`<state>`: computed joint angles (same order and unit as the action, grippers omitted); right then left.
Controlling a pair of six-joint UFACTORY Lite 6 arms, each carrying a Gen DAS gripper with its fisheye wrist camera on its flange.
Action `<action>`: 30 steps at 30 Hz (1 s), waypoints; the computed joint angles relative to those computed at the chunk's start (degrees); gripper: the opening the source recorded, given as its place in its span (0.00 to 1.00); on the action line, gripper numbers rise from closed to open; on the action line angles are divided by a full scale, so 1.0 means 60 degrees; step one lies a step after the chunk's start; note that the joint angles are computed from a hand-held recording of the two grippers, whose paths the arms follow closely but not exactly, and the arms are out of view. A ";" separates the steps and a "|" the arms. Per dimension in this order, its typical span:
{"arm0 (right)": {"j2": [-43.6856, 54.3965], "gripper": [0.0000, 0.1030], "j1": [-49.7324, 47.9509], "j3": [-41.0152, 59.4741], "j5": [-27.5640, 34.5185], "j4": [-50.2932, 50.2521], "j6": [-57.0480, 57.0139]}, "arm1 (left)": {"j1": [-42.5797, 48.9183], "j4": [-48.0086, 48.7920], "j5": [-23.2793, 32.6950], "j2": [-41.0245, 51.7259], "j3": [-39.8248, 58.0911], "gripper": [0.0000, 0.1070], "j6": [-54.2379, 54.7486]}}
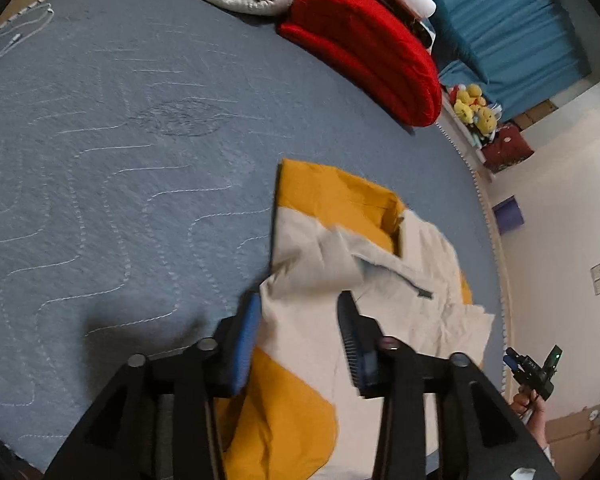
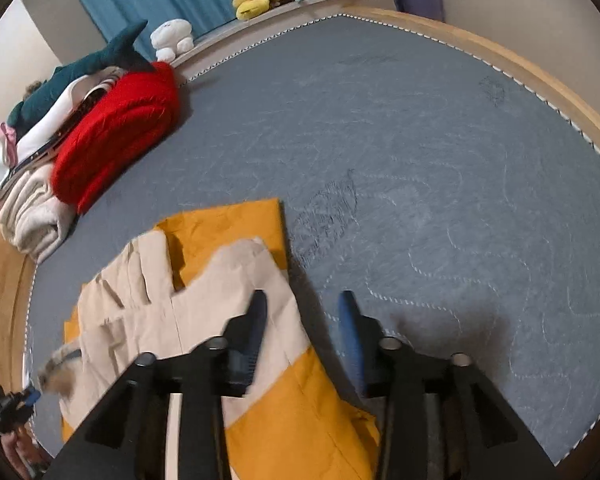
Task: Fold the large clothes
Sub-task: 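Lower the folded hem onto the jacket and open both grippers, then grasp the new folded edge with both grippers and lift it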
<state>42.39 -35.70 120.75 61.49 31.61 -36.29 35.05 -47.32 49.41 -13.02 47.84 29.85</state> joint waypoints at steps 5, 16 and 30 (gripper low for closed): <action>0.0303 0.45 0.0106 -0.0585 0.0859 -0.0760 -0.0694 | -0.1237 0.1200 -0.0590 0.0448 -0.0129 0.45 -0.0726; 0.0166 0.43 0.0925 -0.2081 -0.0013 -0.2189 -0.1637 | -0.2525 0.1901 -0.1562 0.2889 0.0967 0.48 -0.1983; -0.2698 0.04 0.0071 -0.3582 -0.0502 0.1160 -0.3810 | -0.2652 0.1235 -0.2687 0.0563 0.0801 0.01 -0.1601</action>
